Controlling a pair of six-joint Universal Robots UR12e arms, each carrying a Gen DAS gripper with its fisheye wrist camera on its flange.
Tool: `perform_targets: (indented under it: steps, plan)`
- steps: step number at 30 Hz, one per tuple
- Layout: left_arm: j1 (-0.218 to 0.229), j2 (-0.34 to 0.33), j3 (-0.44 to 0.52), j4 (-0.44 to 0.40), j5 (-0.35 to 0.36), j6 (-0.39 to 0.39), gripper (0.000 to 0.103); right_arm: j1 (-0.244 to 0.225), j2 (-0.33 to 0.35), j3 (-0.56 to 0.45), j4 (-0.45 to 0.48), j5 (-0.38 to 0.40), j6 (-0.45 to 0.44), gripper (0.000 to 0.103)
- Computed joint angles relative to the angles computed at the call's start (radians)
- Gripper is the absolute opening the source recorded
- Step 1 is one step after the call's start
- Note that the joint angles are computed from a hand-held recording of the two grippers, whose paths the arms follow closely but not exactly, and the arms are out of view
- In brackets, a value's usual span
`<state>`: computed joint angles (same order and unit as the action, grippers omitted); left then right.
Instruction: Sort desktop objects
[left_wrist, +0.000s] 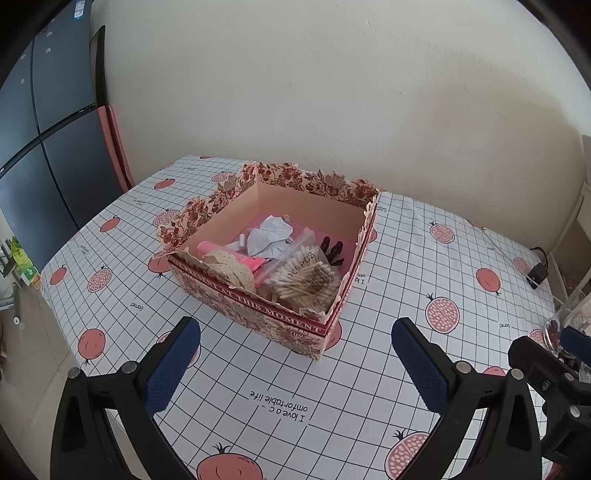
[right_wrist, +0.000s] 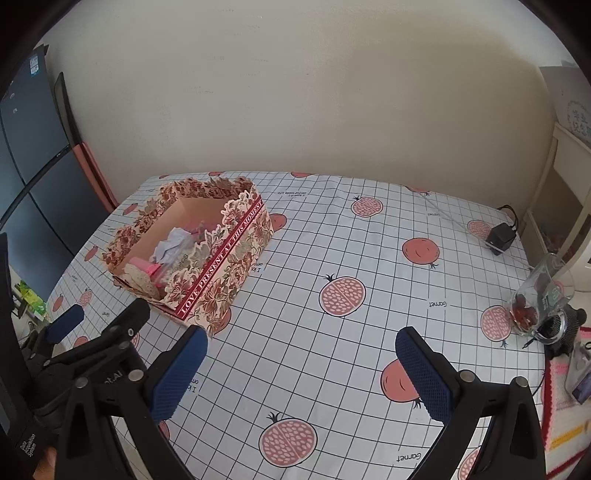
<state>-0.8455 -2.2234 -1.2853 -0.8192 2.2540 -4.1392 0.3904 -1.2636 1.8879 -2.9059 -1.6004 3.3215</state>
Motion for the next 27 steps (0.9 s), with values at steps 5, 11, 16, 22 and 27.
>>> perform_targets:
  steps: [5, 11, 16, 22, 27]
  plan:
    - [-0.004, 0.010, -0.023, 0.031, 0.000, 0.020, 0.103, 0.014, -0.004, 0.015, -0.022, -0.032, -0.018, 0.103]
    - [-0.005, 0.021, -0.049, 0.088, -0.001, 0.054, 0.103, 0.025, -0.015, 0.034, -0.064, -0.068, -0.019, 0.103]
    - [-0.012, 0.024, -0.059, 0.117, 0.019, 0.079, 0.103, 0.034, -0.025, 0.051, -0.104, -0.081, -0.033, 0.103]
    - [-0.014, 0.021, -0.059, 0.129, 0.013, 0.100, 0.103, 0.048, -0.025, 0.056, -0.119, -0.105, -0.064, 0.103]
    - [-0.016, 0.020, -0.063, 0.149, 0.019, 0.110, 0.103, 0.058, -0.022, 0.055, -0.122, -0.113, -0.082, 0.103]
